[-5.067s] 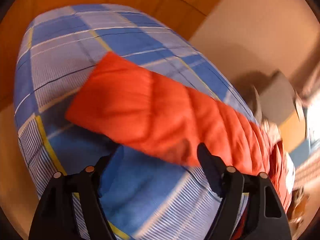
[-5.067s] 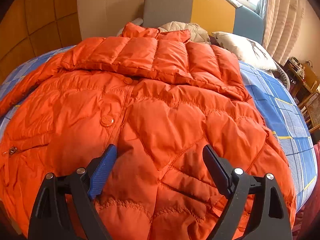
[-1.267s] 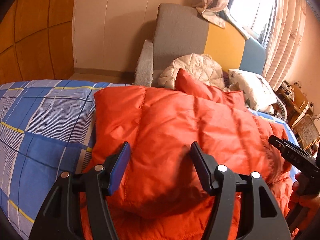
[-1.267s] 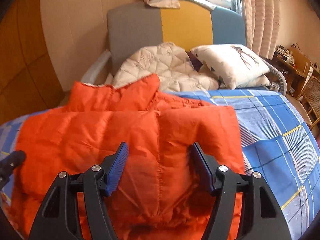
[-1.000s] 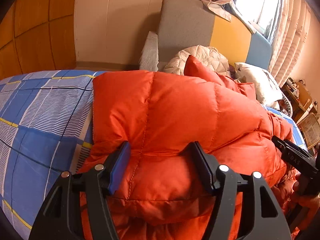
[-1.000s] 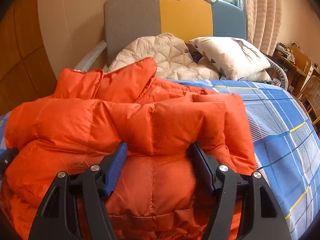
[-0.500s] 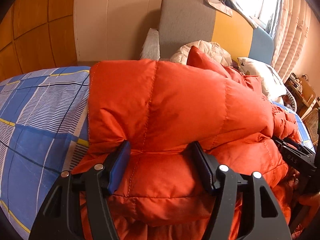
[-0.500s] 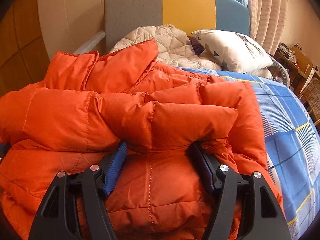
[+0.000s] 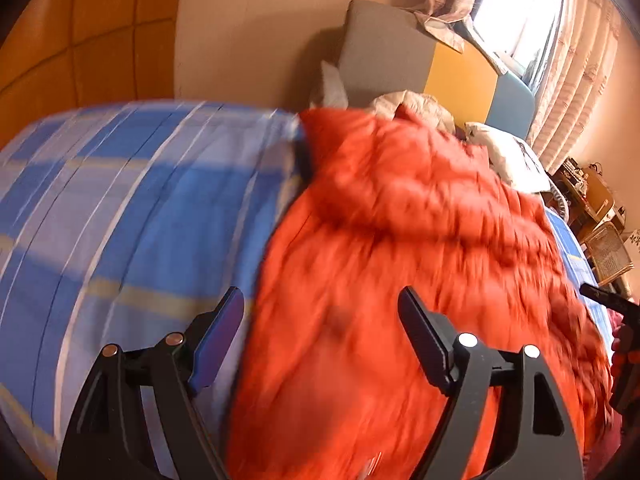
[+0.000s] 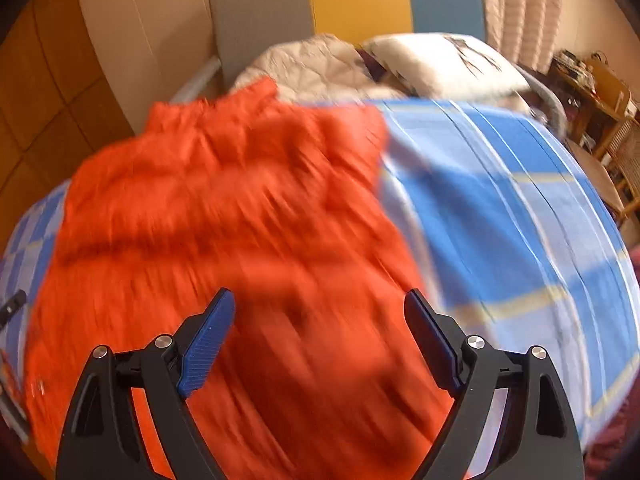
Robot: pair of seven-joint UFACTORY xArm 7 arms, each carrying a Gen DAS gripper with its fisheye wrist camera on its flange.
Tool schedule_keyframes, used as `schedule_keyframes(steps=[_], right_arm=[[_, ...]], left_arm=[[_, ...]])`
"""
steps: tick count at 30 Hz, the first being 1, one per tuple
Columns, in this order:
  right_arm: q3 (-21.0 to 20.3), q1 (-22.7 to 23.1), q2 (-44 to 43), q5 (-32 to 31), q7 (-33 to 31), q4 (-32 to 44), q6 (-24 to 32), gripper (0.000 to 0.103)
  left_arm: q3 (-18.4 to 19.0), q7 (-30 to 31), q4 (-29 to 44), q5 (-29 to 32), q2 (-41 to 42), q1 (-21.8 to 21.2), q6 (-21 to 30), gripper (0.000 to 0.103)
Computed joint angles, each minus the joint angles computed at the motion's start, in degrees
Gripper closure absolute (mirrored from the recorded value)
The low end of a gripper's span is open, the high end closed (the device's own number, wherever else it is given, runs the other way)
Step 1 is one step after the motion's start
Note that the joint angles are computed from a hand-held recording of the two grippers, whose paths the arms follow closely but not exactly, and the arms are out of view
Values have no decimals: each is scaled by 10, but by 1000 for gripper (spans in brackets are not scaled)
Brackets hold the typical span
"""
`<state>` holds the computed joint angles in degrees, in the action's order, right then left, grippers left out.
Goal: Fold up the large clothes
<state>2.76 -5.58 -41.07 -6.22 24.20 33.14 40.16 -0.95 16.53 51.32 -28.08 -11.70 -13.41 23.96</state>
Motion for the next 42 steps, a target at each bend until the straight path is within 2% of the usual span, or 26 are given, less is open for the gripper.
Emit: schedule_keyframes(steps=[3, 6, 8, 9, 11, 12, 13, 14, 15, 16, 17, 18, 19, 25, 29, 34, 38, 42], right_arm=[[-25, 5, -122, 15, -23, -62, 89, 17], [-47, 2, -262, 42, -28, -121, 189, 17], [-56, -2, -337, 62, -26, -154, 226, 19], [-60, -5, -363, 69, -25, -165, 241, 21], [-72, -10, -438, 97, -12, -195, 279, 30], [-76, -10, -466, 109, -8, -207, 292, 38], [-76, -9, -488, 118, -5, -215, 301, 46], [-73, -7, -507, 126, -2, -223, 306, 50], [-69, -4, -518, 131, -1, -227, 308, 59], [-68, -1, -525, 132, -3, -227, 310, 70], [-65, 4, -528, 136, -4, -225, 308, 74], [-61, 9, -528, 138, -5, -220, 305, 83], [-60, 11, -533, 136, -8, -213, 311, 87], [-45, 43, -536, 137, -23, -160, 327, 92], [-37, 67, -564, 145, -36, -127, 365, 92], [-29, 78, -593, 157, -37, -100, 399, 93], [-38, 72, -583, 159, -36, -92, 350, 93], [-41, 74, -536, 154, -51, -82, 285, 93]], left_arm=[[29, 25, -80, -18, -82, 6, 31, 29], [51, 28, -141, -25, -149, 13, 69, 39], [63, 31, -172, -27, -183, 10, 88, 47], [70, 31, -183, -32, -195, 8, 101, 47], [74, 26, -208, -38, -222, 7, 116, 48], [76, 27, -216, -41, -232, 4, 117, 49], [77, 28, -226, -44, -245, 0, 119, 56], [81, 32, -231, -48, -253, -6, 125, 69], [76, 33, -238, -44, -261, -7, 125, 72], [75, 37, -242, -42, -268, -10, 122, 82], [80, 48, -246, -45, -278, -18, 121, 93], [86, 54, -248, -48, -289, -22, 123, 94], [88, 58, -250, -49, -298, -24, 122, 96], [124, 71, -252, -44, -378, -11, 178, 97], [139, 75, -250, -30, -426, 13, 227, 98], [176, 87, -253, -32, -479, 37, 289, 97], [195, 109, -235, -64, -477, 27, 292, 97], [199, 141, -202, -105, -439, -2, 257, 97]])
